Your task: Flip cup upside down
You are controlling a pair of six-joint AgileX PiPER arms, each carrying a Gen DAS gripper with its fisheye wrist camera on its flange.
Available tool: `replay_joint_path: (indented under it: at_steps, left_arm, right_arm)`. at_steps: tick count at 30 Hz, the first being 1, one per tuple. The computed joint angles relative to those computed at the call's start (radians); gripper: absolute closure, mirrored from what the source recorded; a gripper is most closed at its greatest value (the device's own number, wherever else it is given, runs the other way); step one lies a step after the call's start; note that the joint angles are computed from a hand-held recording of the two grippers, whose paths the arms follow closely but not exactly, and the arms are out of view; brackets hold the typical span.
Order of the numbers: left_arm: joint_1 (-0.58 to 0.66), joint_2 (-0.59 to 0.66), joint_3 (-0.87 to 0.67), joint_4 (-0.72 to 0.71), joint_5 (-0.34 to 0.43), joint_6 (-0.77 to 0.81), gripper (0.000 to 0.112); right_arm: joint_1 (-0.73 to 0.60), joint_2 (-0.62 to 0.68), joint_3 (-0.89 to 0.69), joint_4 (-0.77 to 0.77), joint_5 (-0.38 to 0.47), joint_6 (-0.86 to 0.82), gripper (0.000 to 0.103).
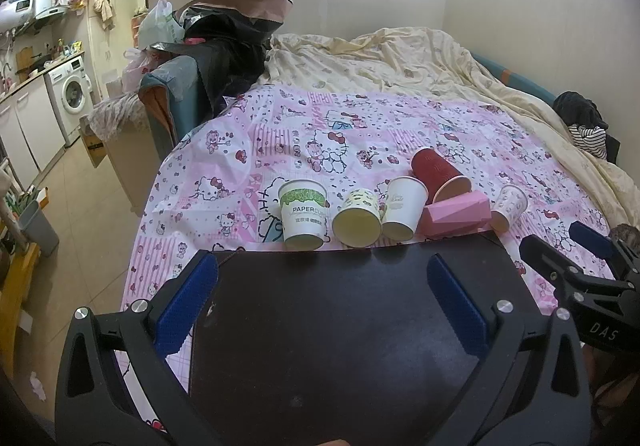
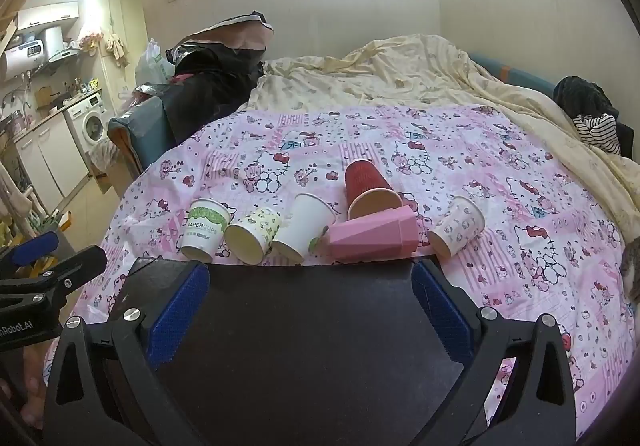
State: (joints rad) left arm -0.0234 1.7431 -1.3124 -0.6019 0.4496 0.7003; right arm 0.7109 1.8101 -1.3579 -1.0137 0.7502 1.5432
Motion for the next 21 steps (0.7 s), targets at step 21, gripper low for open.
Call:
replay_joint_path:
  at_steps: [21]
  left_arm:
    - [0.006, 0.004, -0.004, 0.000, 0.008, -0.017, 0.009]
  right_arm:
    - [0.008, 0.001, -0.005, -0.009, 0.010, -0.005, 0.000]
